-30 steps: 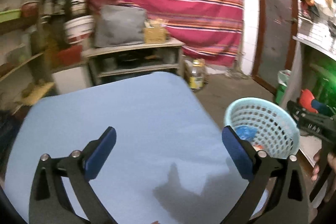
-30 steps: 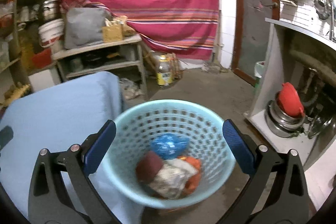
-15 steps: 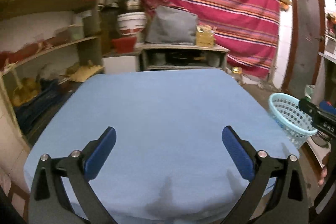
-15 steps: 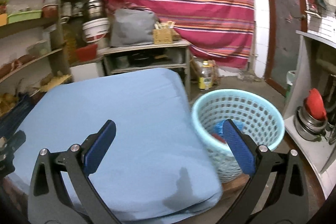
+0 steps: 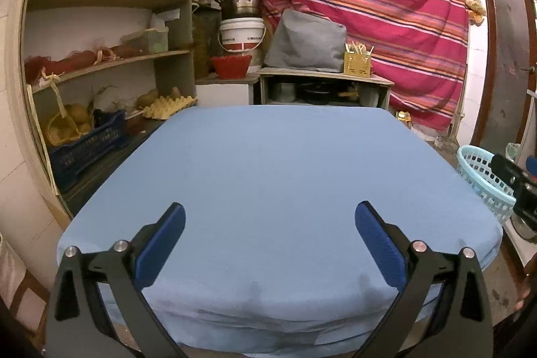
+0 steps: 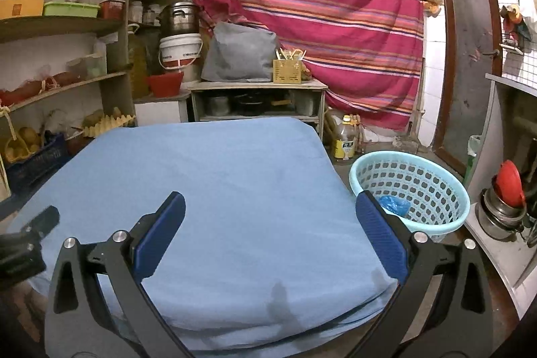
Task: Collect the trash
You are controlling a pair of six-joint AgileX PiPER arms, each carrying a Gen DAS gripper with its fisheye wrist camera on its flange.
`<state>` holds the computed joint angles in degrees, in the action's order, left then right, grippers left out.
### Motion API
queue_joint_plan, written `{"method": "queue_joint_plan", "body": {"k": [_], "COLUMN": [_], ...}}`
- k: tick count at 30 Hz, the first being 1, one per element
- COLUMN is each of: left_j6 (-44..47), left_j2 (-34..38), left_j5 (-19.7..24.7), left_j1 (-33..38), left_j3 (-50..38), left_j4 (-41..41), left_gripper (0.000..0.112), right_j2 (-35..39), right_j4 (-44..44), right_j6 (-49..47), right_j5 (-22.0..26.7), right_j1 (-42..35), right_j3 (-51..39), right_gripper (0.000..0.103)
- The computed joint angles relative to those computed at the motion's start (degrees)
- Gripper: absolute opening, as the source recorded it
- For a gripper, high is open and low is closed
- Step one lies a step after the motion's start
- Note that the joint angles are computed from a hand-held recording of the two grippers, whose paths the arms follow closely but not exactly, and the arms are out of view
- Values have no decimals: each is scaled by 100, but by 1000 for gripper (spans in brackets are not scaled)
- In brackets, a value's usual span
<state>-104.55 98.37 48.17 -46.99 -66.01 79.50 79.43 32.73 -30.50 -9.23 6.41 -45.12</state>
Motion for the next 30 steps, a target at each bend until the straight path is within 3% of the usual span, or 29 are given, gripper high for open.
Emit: {"method": "queue_joint_plan", "body": {"k": [14,30], "left_j6": [-182,-178], "left_j2": [-14,36], "left_j5": [116,-117], "left_j1": [129,362], "left_j3": [78,-27], "left_j4": [135,117], "left_gripper": [99,99], "right_j2": [119,318], "right_j4": [953,425], "right_j6": [-876,-430], "right_j5": [-356,-333], "right_j1": [489,601], "right_j3": [152,32], "right_gripper": [99,99]}}
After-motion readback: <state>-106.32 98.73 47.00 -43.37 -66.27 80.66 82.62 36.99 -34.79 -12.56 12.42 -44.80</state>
